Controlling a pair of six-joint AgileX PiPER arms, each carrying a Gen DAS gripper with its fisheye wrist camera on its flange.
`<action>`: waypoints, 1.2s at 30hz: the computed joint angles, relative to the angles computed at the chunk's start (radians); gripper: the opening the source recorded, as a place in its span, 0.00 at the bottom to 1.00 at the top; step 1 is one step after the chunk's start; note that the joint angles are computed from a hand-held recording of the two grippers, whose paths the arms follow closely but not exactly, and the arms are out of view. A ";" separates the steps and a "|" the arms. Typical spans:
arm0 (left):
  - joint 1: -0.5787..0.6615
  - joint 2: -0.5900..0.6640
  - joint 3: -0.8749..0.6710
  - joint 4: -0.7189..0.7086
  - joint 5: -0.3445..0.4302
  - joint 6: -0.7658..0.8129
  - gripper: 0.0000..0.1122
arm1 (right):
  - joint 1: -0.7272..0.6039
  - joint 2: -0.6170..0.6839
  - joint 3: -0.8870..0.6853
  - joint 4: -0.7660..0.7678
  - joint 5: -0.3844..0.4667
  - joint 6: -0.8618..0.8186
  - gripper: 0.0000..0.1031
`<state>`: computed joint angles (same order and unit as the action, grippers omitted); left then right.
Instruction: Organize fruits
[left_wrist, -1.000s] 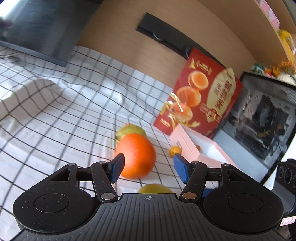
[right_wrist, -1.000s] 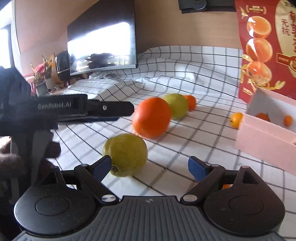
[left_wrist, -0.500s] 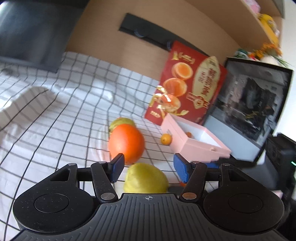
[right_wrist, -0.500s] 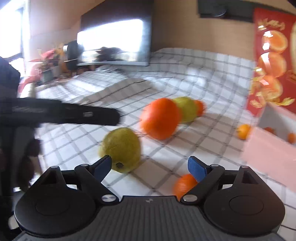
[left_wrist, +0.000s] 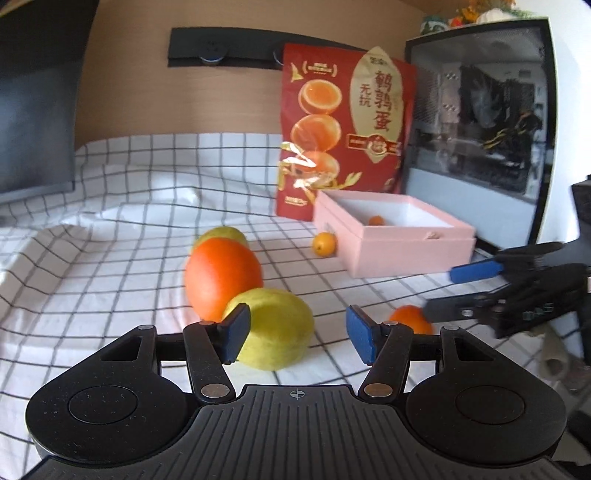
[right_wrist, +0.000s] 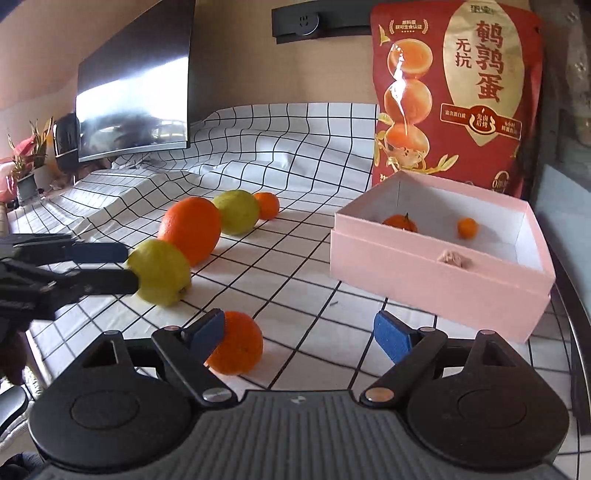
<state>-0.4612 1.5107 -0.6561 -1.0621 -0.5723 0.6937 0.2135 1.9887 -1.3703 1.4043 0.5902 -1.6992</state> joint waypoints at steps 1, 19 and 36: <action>-0.008 0.009 -0.009 -0.044 -0.018 0.039 0.57 | -0.001 0.001 0.001 0.004 0.004 -0.004 0.86; 0.073 0.132 -0.163 -0.150 0.059 0.159 0.63 | 0.008 0.035 -0.055 -0.119 0.079 0.112 0.94; 0.193 0.085 -0.080 0.239 0.175 -0.324 0.63 | 0.094 0.052 -0.105 -0.292 0.171 0.235 0.45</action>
